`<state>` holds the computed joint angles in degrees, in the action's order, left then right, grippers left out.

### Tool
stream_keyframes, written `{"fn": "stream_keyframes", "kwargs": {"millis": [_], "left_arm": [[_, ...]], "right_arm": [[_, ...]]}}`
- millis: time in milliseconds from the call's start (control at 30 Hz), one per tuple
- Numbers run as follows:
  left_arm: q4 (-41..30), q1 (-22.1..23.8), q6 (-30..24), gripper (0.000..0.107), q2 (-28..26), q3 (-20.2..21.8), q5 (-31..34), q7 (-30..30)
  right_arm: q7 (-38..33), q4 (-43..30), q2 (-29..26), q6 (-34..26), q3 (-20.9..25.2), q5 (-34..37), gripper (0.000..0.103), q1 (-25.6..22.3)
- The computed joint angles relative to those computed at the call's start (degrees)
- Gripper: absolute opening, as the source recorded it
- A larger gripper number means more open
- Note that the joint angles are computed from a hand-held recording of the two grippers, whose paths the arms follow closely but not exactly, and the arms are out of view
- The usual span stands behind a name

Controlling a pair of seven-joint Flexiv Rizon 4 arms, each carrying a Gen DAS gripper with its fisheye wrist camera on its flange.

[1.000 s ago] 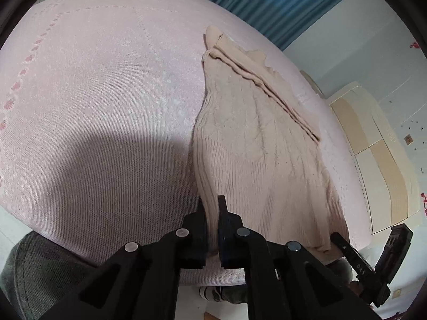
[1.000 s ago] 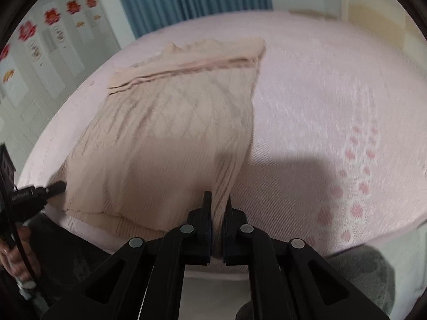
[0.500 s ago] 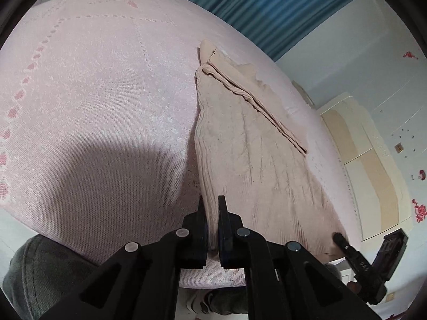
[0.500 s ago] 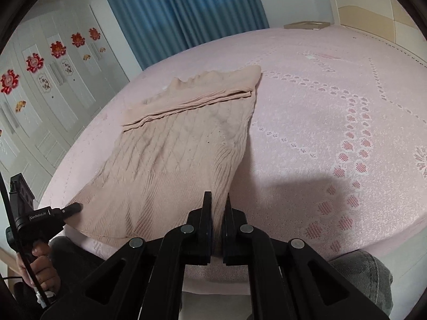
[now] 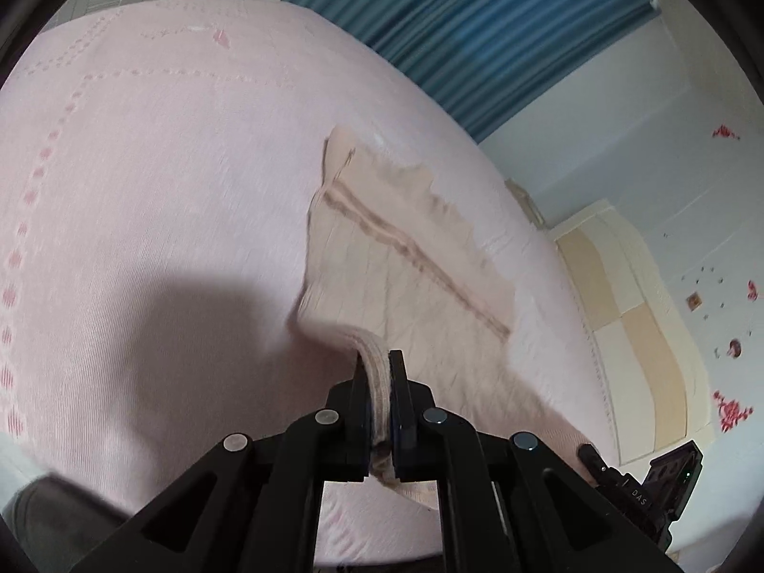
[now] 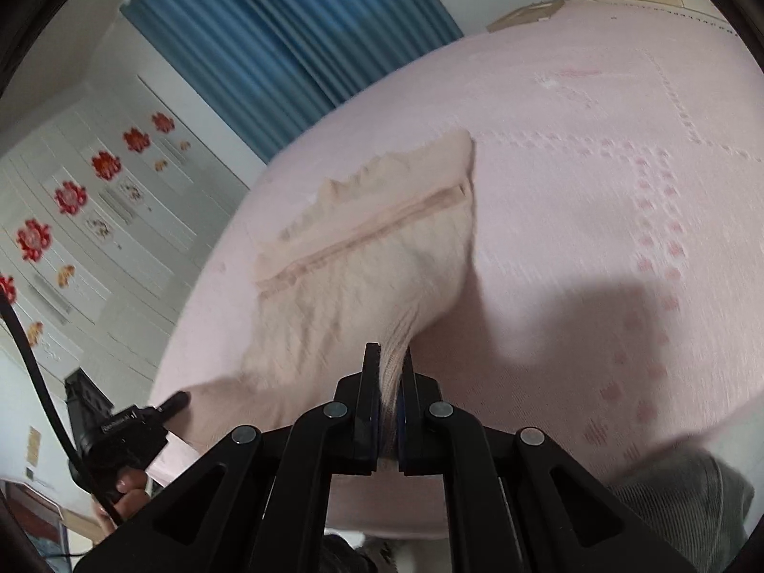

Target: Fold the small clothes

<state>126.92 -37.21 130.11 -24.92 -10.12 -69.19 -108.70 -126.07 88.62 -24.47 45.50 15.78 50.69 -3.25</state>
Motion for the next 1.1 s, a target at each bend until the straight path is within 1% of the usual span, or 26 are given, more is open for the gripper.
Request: {"fn": "stream_keyframes", "kwargs": {"millis": [33,133,167,200,233,267,367,400,500,567,700,767,833,933,967,1000,1033,1067,1100], "left_arm": [[-0.7,0.4,-0.1,0.006,0.0,0.4,-0.3,0.7],[-4.7,0.8,0.1,0.006,-0.5,0.8,-5.8,8.5],[-7.6,0.9,0.6,0.006,-1.2,0.6,-10.0,14.4],[-9.9,1.5,1.4,0.006,-1.7,-0.1,-13.1,19.2],[-11.5,2.3,2.0,0.006,-2.2,-0.9,-14.9,22.3],[-14.4,3.4,2.8,0.006,-3.0,-1.7,-17.6,27.2],[-19.3,7.1,3.7,0.006,-4.6,-4.2,-20.6,35.1],[-21.9,8.7,4.2,0.006,-5.7,-5.3,-22.3,38.8],[-27.5,12.7,5.3,0.006,-8.7,-8.1,-24.0,45.6],[-29.3,14.8,4.7,0.006,-9.9,-8.9,-23.3,46.4],[-33.6,18.6,2.7,0.006,-12.9,-10.2,-22.5,48.0],[-37.9,20.7,3.0,0.006,-15.4,-12.0,-24.2,52.2],[-40.7,22.4,2.9,0.007,-17.2,-13.7,-24.6,54.7],[-47.4,24.6,4.8,0.007,-21.2,-17.6,-26.5,61.2],[-48.6,25.1,5.1,0.007,-22.3,-18.6,-26.6,62.3],[-48.0,25.3,4.2,0.011,-22.5,-18.5,-25.6,61.1],[-46.4,25.4,2.7,0.015,-22.2,-17.9,-24.3,58.7],[-45.3,25.6,1.3,0.028,-21.9,-17.5,-23.4,57.1],[-43.7,25.9,-0.4,0.036,-21.3,-17.1,-22.9,55.5]], "right_arm": [[0.8,-1.8,-0.8,-0.6,0.1,0.4,0.005,0.2],[4.0,-7.5,-3.5,-0.3,0.2,0.1,0.005,1.9],[4.7,-8.8,-4.2,0.4,0.3,-0.5,0.005,2.5],[5.7,-10.1,-5.0,1.2,0.3,-1.5,0.005,3.4],[6.9,-11.7,-6.1,2.1,0.2,-2.8,0.005,4.4],[8.1,-13.6,-7.3,2.8,0.2,-4.0,0.005,5.2],[11.8,-18.9,-11.2,4.0,0.7,-7.6,0.005,7.2],[13.0,-20.9,-12.7,4.2,0.9,-8.7,0.005,7.7],[16.5,-27.4,-17.7,4.6,1.3,-12.5,0.005,9.5],[19.2,-32.1,-21.3,4.2,1.6,-14.9,0.005,10.5],[23.9,-43.7,-29.3,0.6,1.8,-19.7,0.005,12.6],[26.2,-49.5,-32.9,-1.6,1.0,-22.4,0.005,14.1],[28.4,-56.3,-37.2,-4.5,0.0,-25.3,0.005,15.7],[30.6,-62.8,-41.6,-6.9,-1.5,-28.3,0.005,17.4],[31.3,-64.3,-42.9,-7.1,-1.8,-28.9,0.005,17.8],[31.5,-64.7,-43.6,-6.7,-2.3,-29.5,0.006,18.1],[31.9,-64.6,-44.2,-5.6,-3.1,-30.4,0.011,18.5],[32.3,-64.1,-44.3,-5.4,-3.4,-31.1,0.016,18.7],[32.3,-65.0,-44.9,-6.8,-3.1,-31.7,0.019,18.7]]}}
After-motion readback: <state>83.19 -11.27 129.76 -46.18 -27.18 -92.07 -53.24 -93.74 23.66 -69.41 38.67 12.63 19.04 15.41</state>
